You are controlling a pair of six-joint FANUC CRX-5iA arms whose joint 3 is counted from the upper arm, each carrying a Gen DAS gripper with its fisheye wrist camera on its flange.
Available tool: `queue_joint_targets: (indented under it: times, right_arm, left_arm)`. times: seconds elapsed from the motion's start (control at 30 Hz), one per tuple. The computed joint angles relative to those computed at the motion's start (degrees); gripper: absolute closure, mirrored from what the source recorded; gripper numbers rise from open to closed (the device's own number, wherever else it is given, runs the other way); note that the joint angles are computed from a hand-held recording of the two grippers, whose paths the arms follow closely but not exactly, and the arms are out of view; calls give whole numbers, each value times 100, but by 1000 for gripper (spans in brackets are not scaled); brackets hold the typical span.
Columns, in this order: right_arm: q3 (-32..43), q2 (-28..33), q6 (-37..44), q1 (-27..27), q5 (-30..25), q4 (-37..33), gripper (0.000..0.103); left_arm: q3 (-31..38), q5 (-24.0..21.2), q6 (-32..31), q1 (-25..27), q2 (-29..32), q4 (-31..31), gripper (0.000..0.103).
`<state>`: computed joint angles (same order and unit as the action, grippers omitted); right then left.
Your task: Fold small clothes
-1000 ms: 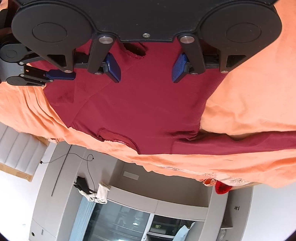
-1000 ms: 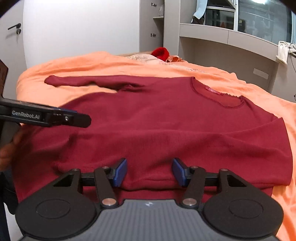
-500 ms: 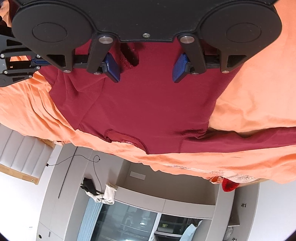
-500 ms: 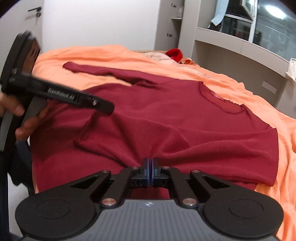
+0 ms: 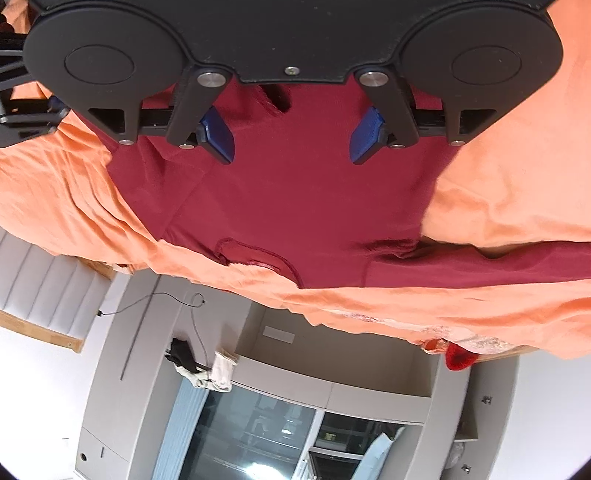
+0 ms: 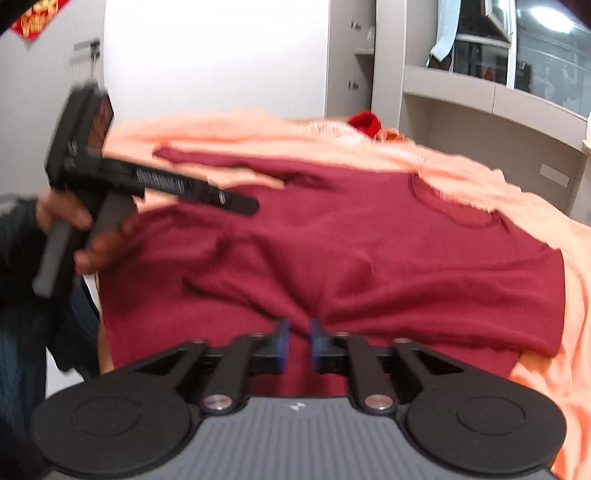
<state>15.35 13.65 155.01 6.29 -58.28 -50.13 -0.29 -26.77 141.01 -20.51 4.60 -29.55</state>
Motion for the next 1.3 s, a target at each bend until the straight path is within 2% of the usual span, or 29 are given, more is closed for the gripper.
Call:
queue_joint_targets:
  times: [0.07,0.13,0.27,0.33,0.4,0.5,0.63,0.73,0.87,0.93,0.97,1.03,1.17,1.23,1.3]
  right_arm:
    - [26,-4,160,-49,-101,-328,46]
    - [64,24,304,61,-153,-348,46]
    - [82,115,315,507,-52,211,46]
    - [136,212,179,622,-90,425,53]
    - [33,179,169,707,76,553,89]
    - [-136,34,488,648,208,402,96]
    - [-77,-48,1029,321,-310,-84,95]
    - [-81,-27,1154,367,-491,261,94]
    - [-77,60,1081,352,-632,346,87]
    - [80,128,1052,221,-901,212,73]
    - [174,155,1036,145,-1027,128,56]
    - [217,115,1076,33,-988,51,35]
    - [140,-12,736,-205,-499,2,33]
    - [134,21,162,-270,-129,6,33]
    - [-28,4,-698,-135,616,324,33]
  left_arm:
    - [108,-210,224,-36,36,-173,29]
    - [183,-414,320,-21,68,-182,29]
    - [128,-428,328,71,37,-65,29]
    - [93,-412,304,89,8,-42,29]
    - [56,-367,277,100,-22,-13,29]
    - [26,-330,283,106,-59,-16,29]
    - [51,-385,399,83,-62,-107,26]
    - [86,-452,457,79,-43,-132,25]
    - [77,-365,278,90,-9,24,25]
    - [8,-169,85,112,-28,129,25]
    - [-46,-43,-50,121,-46,205,22]
    - [-195,260,-509,173,-76,535,21]
    - [-324,448,-1377,204,-8,1167,21]
    - [-211,244,-1640,150,102,1241,21]
    - [124,-290,-1476,-21,267,847,21]
